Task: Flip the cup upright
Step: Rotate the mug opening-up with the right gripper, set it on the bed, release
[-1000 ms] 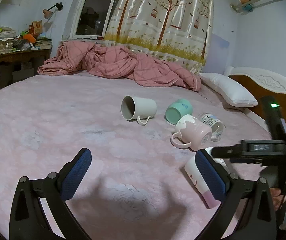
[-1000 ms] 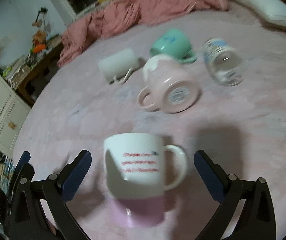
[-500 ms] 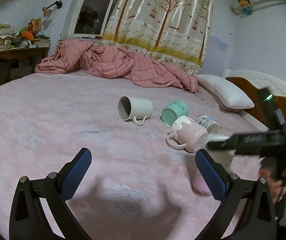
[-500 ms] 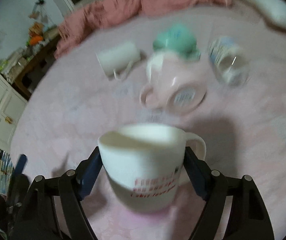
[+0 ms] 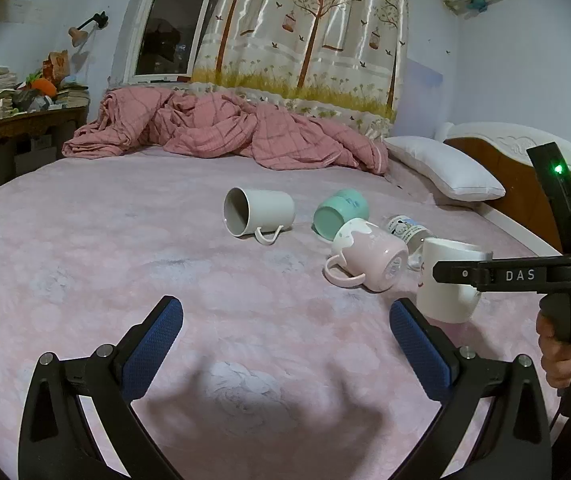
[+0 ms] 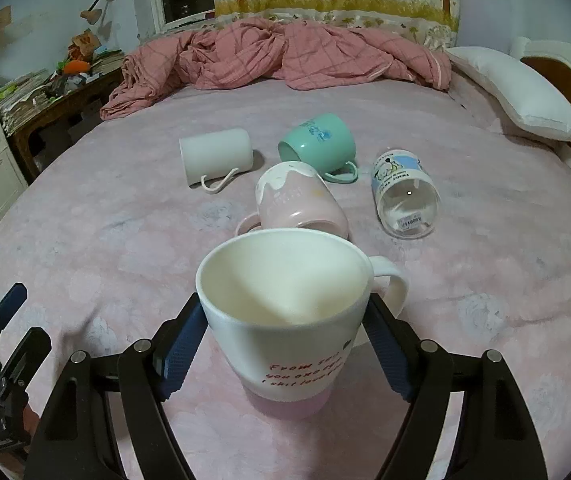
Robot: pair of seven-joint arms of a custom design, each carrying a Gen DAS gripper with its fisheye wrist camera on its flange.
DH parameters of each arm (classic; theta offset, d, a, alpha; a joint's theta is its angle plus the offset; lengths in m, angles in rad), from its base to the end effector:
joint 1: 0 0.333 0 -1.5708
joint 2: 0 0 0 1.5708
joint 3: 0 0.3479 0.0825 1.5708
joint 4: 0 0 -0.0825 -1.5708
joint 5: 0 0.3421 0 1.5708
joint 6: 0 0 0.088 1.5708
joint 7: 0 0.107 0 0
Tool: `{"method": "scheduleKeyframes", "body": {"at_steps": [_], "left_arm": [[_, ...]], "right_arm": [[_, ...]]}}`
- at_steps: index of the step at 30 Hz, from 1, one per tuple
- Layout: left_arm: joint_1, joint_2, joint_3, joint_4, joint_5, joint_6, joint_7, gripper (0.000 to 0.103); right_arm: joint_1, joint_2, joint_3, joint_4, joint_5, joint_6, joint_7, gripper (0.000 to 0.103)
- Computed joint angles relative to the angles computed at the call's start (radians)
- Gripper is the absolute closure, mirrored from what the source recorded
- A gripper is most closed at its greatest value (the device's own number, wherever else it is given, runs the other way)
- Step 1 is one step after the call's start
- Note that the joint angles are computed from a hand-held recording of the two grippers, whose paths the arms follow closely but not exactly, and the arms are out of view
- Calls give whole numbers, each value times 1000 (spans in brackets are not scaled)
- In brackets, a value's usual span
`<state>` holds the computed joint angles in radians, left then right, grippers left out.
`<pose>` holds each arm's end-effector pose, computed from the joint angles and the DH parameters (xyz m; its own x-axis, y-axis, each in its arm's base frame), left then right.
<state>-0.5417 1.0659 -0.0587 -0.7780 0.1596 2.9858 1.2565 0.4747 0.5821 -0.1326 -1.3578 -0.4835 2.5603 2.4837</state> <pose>0.6957 -0.4521 0.4519 -0.4557 -0.8713 0.1825 -0.4498 0.0485 -0.8918 0.6863 0.2814 0.4964 -0.1754 -0.9824 -0.0643 -0.7144 0.1719 -0.6783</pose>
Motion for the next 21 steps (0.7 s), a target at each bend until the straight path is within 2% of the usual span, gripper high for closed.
{"method": "scheduleKeyframes", "body": {"at_steps": [5,9,11,13,14,16,17,19,21], "left_arm": [[0,2,-2,2,0,1,3,0],[3,3,-12,1,-2,-2,11,0],[3,1,-15,-4,-4,2,15,0],[5,6,-25,3,-5,-3,28,0],[5,8,-29,6,-7,-4,34,0],[7,22,-45,32,-15,-26,52,0],[8,27,-49,41,-19,-35,57,0],[7,35,-56,55,-26,-43,67,0],[11,13,-66,5,-27,-9,84,0]], "right_arm": [[13,-12,-19,-42,-35,45,39,23],[1,6,-2,-46,-14,49,18,23],[21,2,-27,-65,-44,77,46,23],[38,-12,-48,-95,-82,110,72,19],[52,-23,-65,-115,-110,130,96,13],[79,-46,-97,-157,-177,162,153,11],[112,-66,-134,-192,-242,182,216,11],[150,-98,-170,-236,-337,174,325,11],[204,-150,-225,-318,-478,208,507,6]]}}
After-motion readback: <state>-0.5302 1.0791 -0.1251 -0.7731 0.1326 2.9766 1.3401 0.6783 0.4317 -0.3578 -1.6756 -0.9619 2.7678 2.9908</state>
